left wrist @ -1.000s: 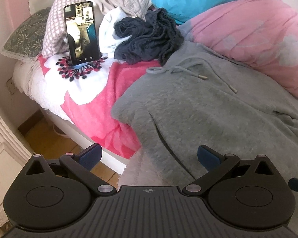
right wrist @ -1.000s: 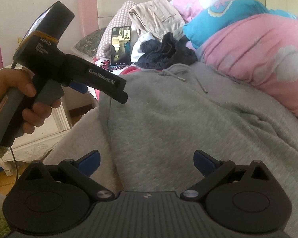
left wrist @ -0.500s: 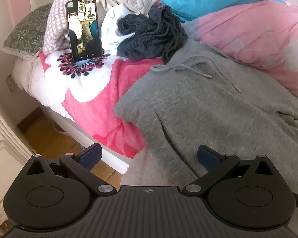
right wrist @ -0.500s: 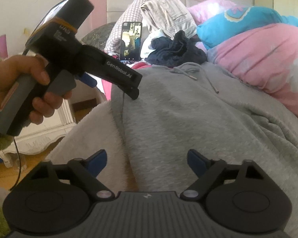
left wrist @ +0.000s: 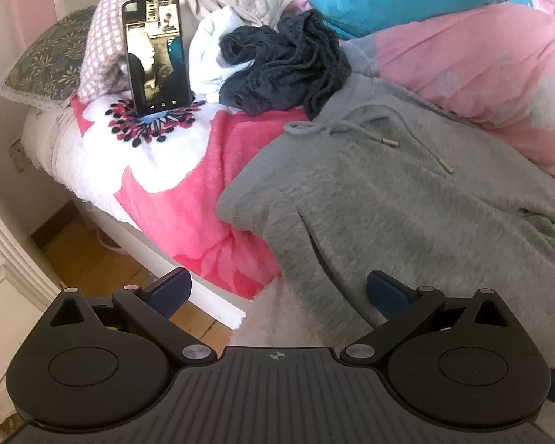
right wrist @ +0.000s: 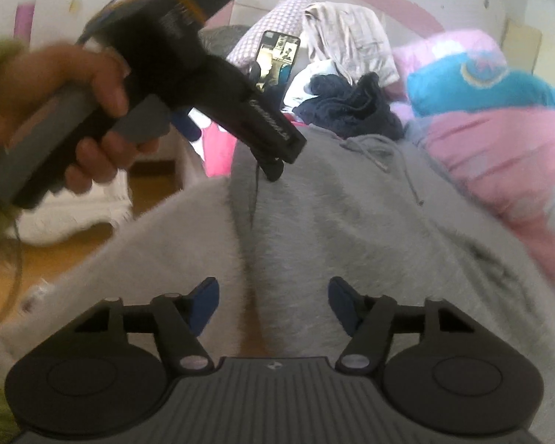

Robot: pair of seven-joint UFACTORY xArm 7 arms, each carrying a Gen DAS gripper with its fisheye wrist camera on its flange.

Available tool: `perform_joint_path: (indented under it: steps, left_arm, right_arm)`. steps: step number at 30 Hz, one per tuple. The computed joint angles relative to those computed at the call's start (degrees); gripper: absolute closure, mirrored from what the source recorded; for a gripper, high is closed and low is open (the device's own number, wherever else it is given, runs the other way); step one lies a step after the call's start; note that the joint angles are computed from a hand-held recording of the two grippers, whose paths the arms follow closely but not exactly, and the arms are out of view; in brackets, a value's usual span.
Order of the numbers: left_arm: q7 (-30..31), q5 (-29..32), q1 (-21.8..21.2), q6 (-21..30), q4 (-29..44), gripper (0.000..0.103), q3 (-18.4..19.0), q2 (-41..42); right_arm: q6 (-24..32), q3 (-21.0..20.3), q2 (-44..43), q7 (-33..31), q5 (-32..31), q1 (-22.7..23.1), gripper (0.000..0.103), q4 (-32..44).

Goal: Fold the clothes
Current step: 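Raise both open grippers back above the grey hoodie, then grasp the grey hoodie edge with the right gripper while the left gripper grasps beside it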

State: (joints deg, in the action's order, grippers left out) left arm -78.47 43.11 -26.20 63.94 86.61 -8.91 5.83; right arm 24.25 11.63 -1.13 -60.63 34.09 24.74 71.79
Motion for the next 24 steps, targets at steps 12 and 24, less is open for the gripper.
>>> perform_joint_path:
  steps: [12,24]
  left_arm:
    - [3.0,-1.4,-1.5,2.8,5.2,0.001,1.3,3.8]
    - [3.0,-2.0,-2.7,5.2,7.7,0.001,2.1,5.5]
  right_arm:
    - [-7.6,0.8,-0.1,5.1,-22.2,0.6,0.047,-5.5]
    - [-14.4,0.9,1.7,7.4,-31.1,0.7,0.062,-6.8]
